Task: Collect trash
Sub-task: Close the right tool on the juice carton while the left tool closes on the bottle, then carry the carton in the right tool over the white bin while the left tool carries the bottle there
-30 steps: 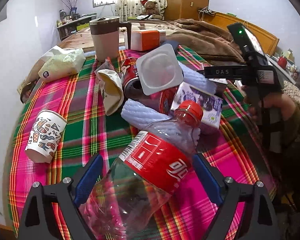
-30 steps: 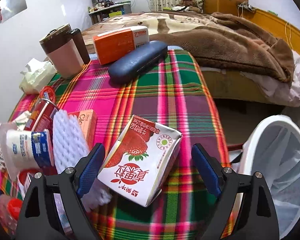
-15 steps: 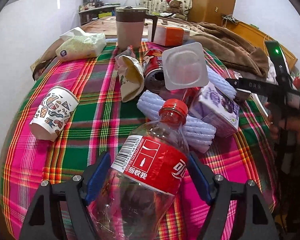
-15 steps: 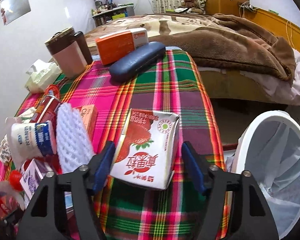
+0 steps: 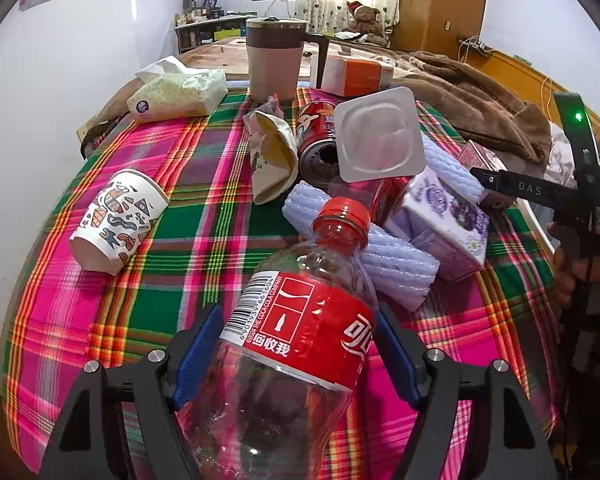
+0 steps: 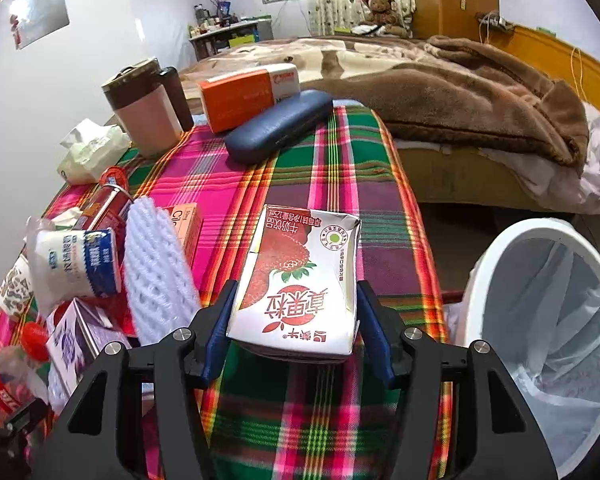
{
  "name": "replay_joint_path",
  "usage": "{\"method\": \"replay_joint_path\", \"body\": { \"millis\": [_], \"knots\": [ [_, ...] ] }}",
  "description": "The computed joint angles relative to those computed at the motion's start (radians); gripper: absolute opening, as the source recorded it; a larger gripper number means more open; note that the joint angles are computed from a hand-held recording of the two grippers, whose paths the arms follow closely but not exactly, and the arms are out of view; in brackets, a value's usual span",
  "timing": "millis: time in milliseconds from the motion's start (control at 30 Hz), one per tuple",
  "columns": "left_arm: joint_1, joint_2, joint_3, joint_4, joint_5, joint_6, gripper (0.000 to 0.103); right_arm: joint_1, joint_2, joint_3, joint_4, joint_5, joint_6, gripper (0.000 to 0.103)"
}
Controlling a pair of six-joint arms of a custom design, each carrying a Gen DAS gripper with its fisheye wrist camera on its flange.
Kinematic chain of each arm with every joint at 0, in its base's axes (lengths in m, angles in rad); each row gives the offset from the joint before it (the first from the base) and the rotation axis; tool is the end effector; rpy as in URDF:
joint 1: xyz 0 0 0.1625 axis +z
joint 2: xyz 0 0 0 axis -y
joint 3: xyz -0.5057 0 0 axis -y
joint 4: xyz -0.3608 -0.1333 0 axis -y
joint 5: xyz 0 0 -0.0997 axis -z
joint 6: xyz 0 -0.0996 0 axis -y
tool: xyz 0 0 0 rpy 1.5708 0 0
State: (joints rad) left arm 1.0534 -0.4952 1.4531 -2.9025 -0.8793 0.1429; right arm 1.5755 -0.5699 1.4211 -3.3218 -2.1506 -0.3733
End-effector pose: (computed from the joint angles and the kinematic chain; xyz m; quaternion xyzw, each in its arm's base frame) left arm -0.2115 -0.7695 0.0727 0.2401 0.8949 -0.2338 0.2946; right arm 0.0825 -0.7904 0.1903 0.0400 -0.8709 0.3625 0.3294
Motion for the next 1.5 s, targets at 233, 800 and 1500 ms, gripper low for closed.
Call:
{"method": "replay_joint_path", "body": {
  "millis": [233,800,1500],
  "knots": [
    [-0.007,-0.015,0.034,-0.041,-0.007,-0.041,0.075,-0.004,-0.033,0.073,-0.061,0.053,-0.014,0.058],
    [-0.071,-0.039,0.104,-0.214,-0.061,-0.039,0.075,0.013,-0.140,0.279,-0.255,0.157,-0.048,0.058],
    [-0.157,0.135,-0.146,-0.042,-0.262,-0.026,0.075,-0.058,-0.247,0.378,-0.384,0.079,-0.038,0.059]
  ]
}}
